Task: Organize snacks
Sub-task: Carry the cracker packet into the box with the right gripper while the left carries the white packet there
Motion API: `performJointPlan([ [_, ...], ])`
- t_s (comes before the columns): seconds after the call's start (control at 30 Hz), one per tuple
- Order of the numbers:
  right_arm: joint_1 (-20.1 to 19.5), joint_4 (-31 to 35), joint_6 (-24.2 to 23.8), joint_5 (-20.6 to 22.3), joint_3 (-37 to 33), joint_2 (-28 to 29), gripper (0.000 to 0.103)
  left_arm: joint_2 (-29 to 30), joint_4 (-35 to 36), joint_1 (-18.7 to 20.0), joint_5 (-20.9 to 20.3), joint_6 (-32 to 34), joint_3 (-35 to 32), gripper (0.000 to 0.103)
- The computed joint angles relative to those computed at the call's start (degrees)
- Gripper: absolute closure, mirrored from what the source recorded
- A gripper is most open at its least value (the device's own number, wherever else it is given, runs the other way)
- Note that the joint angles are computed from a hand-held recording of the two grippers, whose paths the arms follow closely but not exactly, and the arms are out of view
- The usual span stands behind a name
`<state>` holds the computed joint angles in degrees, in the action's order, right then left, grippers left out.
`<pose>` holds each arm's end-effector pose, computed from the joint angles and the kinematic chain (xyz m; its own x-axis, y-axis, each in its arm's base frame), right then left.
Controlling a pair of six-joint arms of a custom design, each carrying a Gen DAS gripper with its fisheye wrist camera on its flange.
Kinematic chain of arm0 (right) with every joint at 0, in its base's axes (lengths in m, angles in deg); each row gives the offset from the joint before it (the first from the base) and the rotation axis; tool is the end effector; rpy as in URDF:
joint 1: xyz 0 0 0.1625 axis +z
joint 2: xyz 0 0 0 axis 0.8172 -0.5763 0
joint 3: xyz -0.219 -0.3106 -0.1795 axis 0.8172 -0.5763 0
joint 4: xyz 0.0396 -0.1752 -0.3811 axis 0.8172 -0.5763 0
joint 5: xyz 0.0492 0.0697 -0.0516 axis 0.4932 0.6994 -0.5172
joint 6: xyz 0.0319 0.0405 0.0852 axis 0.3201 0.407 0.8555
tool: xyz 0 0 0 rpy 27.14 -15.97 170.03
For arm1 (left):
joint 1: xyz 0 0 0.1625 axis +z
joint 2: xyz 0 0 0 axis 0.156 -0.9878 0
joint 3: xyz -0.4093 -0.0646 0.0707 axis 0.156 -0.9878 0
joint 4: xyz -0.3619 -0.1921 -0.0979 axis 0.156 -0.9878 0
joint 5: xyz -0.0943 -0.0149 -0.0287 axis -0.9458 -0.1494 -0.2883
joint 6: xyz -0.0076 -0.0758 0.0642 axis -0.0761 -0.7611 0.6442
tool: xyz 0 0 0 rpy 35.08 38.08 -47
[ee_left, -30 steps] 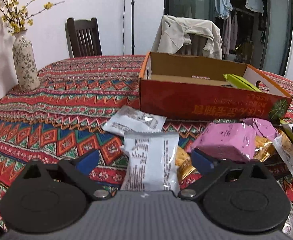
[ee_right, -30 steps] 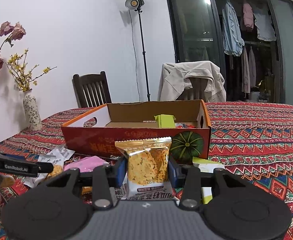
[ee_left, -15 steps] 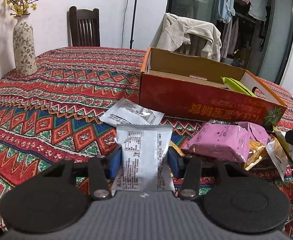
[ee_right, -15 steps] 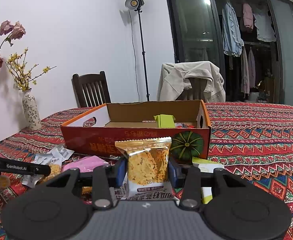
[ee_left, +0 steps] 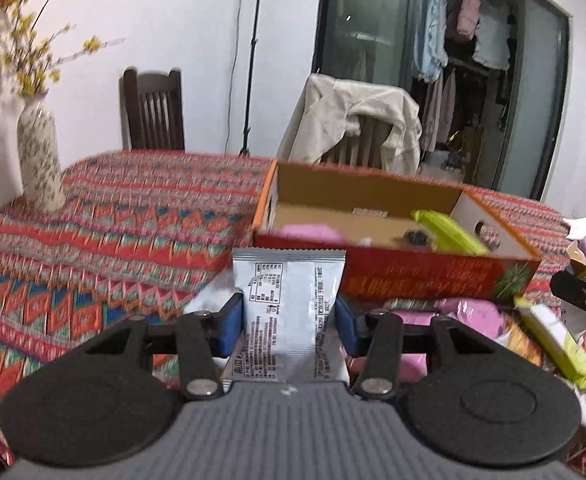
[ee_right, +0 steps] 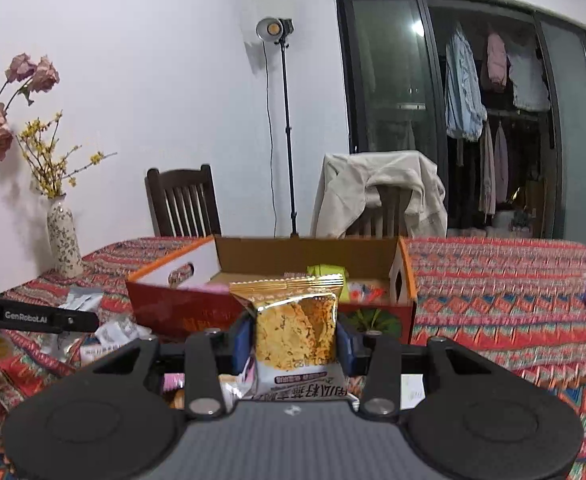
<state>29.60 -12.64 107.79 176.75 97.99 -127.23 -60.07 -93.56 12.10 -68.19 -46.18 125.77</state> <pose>0.1093 -0.2823 0.1755 -0.7527 -0.1462 0.6420 -0.6553 0.2606 -0.7090 -0.2202 -0.3237 0.1400 -0.7562 0.1055 -0.6458 0.6068 0.4825 -0.6317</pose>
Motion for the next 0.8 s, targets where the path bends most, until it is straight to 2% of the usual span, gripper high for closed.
performJointPlan([
  [0.13, 4.0, -0.7, -0.7, 3.0, -2.0, 0.7, 0.061, 4.3, -11.4, 0.7, -0.1, 9.9, -2.7, 0.054],
  [0.3, 7.7, -0.9, -0.5, 5.5, -5.4, 2.4, 0.061, 8.7, -19.8, 2.3, -0.7, 19.2, -7.8, 0.054],
  [0.53, 11.1, -0.5, 0.6, 9.2, -12.5, 8.3, 0.062, 13.9, -26.3, 4.7, -1.2, 27.5, -14.7, 0.054],
  [0.8, 11.6, -0.5, 2.1, 13.3, -20.2, 16.4, 0.061, 19.6, -30.7, 9.4, -2.3, 33.7, -23.0, 0.054],
])
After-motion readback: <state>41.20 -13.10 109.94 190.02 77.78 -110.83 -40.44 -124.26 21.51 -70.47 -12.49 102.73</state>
